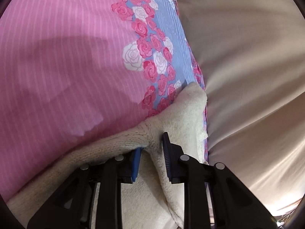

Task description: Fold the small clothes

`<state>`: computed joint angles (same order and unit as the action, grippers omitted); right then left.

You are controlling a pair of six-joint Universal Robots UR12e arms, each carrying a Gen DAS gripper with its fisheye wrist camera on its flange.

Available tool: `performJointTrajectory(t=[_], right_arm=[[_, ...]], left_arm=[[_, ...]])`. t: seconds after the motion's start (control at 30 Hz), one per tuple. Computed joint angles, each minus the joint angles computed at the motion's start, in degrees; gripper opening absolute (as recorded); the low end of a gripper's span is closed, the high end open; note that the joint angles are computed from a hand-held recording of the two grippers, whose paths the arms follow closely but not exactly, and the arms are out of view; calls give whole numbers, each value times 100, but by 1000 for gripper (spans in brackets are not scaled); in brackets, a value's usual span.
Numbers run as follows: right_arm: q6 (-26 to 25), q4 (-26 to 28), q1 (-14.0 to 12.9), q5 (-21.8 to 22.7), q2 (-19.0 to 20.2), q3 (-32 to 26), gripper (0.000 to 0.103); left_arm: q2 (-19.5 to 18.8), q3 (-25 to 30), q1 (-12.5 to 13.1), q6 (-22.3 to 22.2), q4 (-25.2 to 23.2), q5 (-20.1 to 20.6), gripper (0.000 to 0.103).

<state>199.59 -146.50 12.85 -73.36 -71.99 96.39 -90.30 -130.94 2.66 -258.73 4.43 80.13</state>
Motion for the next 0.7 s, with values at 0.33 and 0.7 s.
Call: performJointTrajectory(t=[0.33,0.7], right_arm=[[-625,188,507,-215,79,-766,46],[-1721,2545,1611,1199,2328,-3827,33]], left_arm=[[-15,94,14,645,-358,23,23],[-47,137,126,1212,-462,-345,23]])
